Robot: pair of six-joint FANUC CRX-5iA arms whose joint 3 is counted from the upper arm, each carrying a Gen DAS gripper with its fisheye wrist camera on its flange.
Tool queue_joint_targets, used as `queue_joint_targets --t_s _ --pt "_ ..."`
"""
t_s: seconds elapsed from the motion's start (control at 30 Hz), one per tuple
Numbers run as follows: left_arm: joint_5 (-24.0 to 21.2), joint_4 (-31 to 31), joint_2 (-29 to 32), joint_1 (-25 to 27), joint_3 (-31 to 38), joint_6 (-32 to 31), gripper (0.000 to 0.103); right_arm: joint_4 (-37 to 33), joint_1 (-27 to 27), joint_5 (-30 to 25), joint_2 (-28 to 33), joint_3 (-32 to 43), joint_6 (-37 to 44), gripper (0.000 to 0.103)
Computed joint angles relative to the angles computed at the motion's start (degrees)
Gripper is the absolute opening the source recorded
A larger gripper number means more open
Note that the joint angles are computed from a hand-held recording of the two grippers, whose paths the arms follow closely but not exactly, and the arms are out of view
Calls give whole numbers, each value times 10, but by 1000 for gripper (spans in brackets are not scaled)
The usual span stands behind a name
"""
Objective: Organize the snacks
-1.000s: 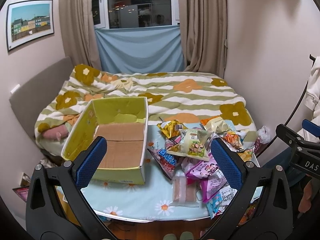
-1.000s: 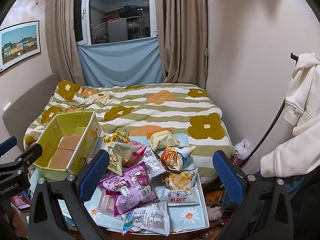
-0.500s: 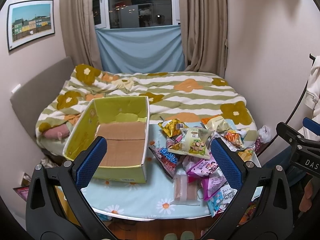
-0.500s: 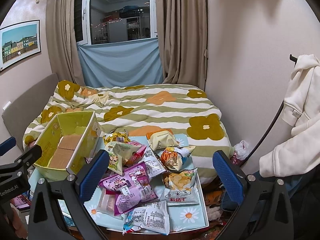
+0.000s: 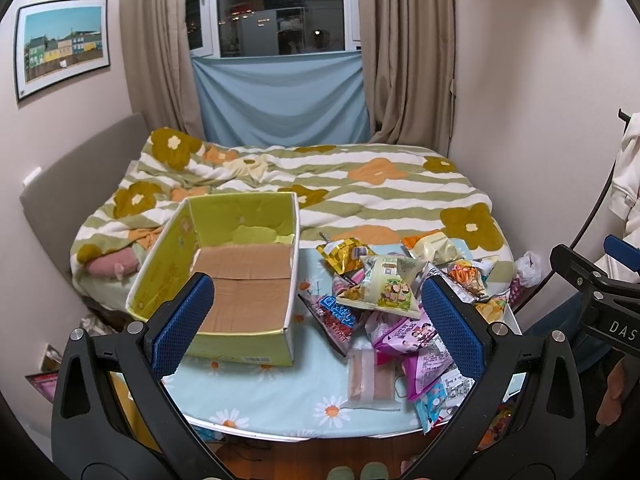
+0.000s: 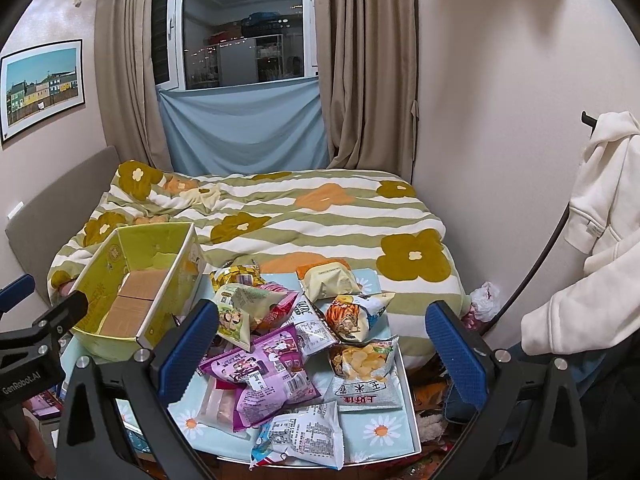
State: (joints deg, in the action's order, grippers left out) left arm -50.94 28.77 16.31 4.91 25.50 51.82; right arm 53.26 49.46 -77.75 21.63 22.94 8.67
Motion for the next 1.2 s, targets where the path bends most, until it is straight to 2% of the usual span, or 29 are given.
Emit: queue_joint_targets --t_s 0.67,0.83,0.9,1.07,1.2 --pt "-25 16 14 4 19 -9 103 2 2 0 1 0 -4 103" --pt "-87 -5 54 5 78 8 103 -13 0 5 0 1 -6 103" --pt "-129 -16 79 5 108 21 103 -28 -4 15 -12 -17 -8 103" --pt "-217 -22 137 7 152 30 103 -108 -15 45 -24 -47 -23 103" --pt "-266 -27 180 3 175 25 103 -173 -26 79 -32 -75 -37 103"
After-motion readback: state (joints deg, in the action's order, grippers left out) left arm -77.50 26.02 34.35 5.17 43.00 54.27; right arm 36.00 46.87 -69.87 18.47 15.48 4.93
